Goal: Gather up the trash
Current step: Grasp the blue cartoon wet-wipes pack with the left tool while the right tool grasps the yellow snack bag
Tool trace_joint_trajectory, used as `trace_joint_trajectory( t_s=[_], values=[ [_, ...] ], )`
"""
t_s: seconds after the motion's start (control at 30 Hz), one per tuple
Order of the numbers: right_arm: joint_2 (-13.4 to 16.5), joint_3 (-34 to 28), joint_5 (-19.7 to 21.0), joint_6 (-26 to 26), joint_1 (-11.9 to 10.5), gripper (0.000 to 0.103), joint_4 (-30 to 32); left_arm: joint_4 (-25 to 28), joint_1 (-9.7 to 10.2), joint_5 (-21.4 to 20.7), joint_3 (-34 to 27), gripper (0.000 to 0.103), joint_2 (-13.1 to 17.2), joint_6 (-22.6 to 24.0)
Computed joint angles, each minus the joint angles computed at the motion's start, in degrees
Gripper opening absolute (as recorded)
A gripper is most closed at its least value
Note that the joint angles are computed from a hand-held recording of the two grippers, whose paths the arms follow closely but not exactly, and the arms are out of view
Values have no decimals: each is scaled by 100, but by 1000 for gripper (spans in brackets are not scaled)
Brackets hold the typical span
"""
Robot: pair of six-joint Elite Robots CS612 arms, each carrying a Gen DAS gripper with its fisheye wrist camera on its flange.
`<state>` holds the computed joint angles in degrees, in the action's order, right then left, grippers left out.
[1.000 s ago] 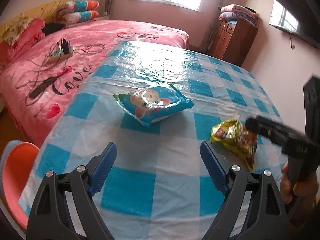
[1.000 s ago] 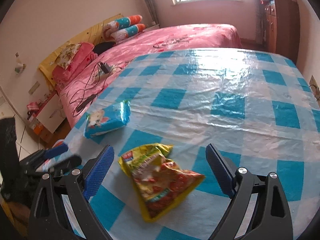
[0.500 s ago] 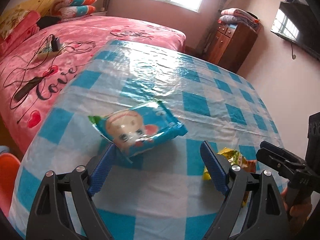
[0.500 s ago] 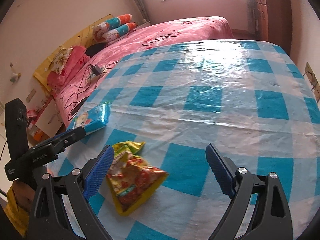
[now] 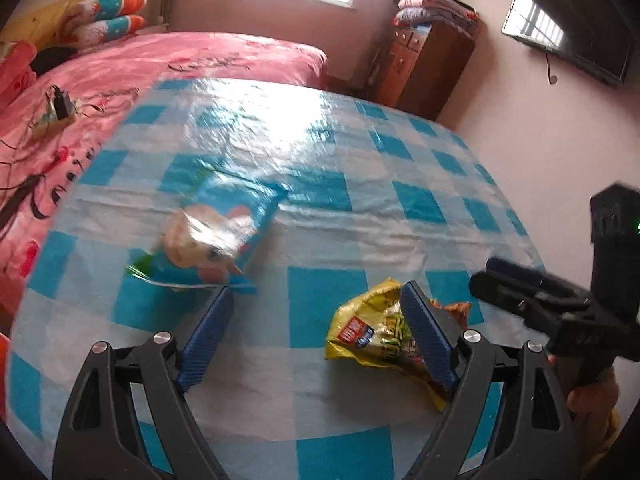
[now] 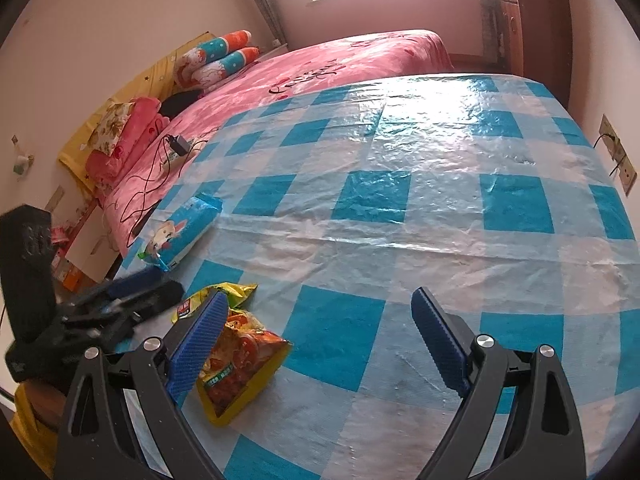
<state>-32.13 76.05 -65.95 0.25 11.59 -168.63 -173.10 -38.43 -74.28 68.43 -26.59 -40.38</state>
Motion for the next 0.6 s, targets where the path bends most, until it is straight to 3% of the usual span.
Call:
trace_joint_trajectory(
  t_s=[0.17, 0.37, 0.6],
  values=[
    [14, -54, 114, -190, 35, 92, 160, -42, 37, 423, 148, 86, -153, 114],
    [9, -73, 193, -475, 118, 92, 312, 610, 122, 635, -149, 86, -62, 540],
    [31, -105, 262, -762, 189, 92, 464, 1008, 205, 546, -502, 86, 120, 849]
  ],
)
